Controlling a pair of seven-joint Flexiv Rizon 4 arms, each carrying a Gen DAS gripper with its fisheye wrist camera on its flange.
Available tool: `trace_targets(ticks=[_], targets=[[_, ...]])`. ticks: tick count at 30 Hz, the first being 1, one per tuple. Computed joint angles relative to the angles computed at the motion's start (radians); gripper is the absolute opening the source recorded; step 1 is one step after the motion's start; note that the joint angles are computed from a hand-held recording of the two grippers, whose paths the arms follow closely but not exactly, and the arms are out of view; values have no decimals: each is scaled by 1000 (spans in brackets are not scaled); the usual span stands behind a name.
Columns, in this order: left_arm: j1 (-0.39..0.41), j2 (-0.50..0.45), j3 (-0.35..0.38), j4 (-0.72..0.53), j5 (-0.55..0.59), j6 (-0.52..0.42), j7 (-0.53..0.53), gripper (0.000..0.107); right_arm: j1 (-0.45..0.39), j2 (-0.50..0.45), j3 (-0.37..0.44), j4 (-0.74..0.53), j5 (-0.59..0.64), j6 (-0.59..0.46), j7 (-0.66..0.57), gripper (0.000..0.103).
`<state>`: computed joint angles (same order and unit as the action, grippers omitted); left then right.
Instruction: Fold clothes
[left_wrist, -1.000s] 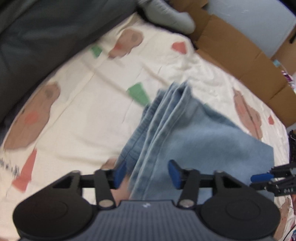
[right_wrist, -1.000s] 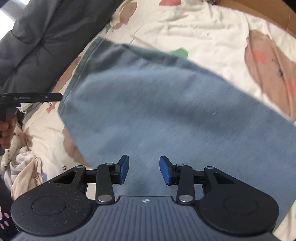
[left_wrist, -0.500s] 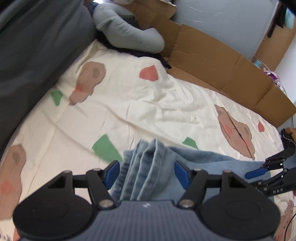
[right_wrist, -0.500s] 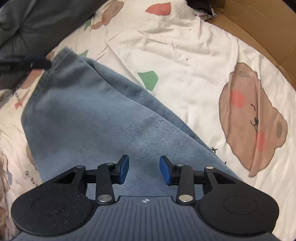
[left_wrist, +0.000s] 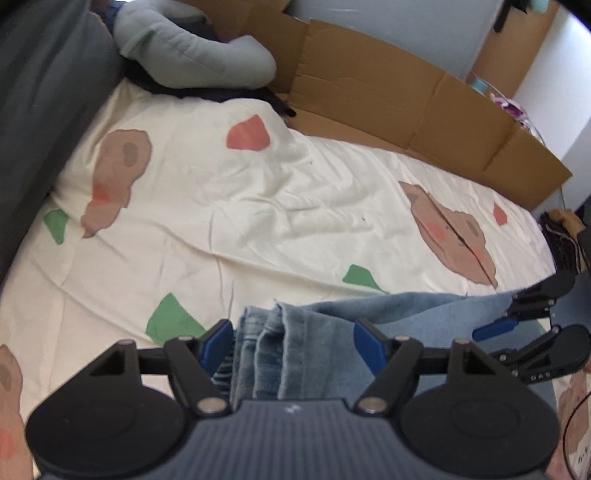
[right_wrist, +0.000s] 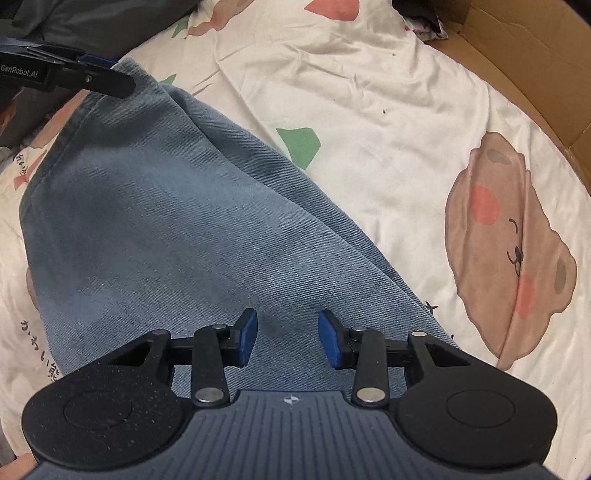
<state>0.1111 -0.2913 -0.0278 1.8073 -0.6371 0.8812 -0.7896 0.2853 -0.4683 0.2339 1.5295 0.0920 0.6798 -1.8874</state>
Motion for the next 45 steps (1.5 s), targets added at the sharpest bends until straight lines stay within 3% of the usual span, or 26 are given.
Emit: trace_targets(ticks=[11, 13, 17, 21, 26, 29, 33, 39, 40, 42, 45], targets=[[34, -29, -15, -16, -75, -49, 58, 72, 10, 4, -4, 21, -21, 18, 9, 44], [35, -25, -16, -8, -90, -43, 80, 64, 12, 4, -4, 24, -25, 20, 12, 44], [38, -13, -18, 8, -126, -34, 126, 38, 12, 4, -3, 28, -28, 24, 12, 44], [41, 8, -19, 29, -172, -29, 198, 27, 14, 4, -2, 35, -33, 27, 9, 44], [36, 20, -3, 27, -167, -55, 239, 35, 13, 6, 0, 41, -34, 33, 5, 44], [30, 9, 7, 13, -120, -65, 226, 55, 12, 9, 1, 45, -32, 35, -1, 44], [30, -13, 2, -6, -107, -70, 201, 66, 10, 12, 3, 45, -27, 34, -4, 44], [52, -59, -16, -48, -143, -125, 151, 66, -8, 25, 14, 38, 2, 16, -45, 44], [55, -64, -18, -55, -148, -135, 147, 65, -13, 28, 16, 34, 11, 10, -57, 44], [57, -64, -19, -61, -141, -139, 158, 43, -21, 31, 17, 11, 30, -4, -72, 44], [59, -54, -16, -60, -126, -142, 184, 32, -33, 50, 13, 15, 53, 14, -86, 44]])
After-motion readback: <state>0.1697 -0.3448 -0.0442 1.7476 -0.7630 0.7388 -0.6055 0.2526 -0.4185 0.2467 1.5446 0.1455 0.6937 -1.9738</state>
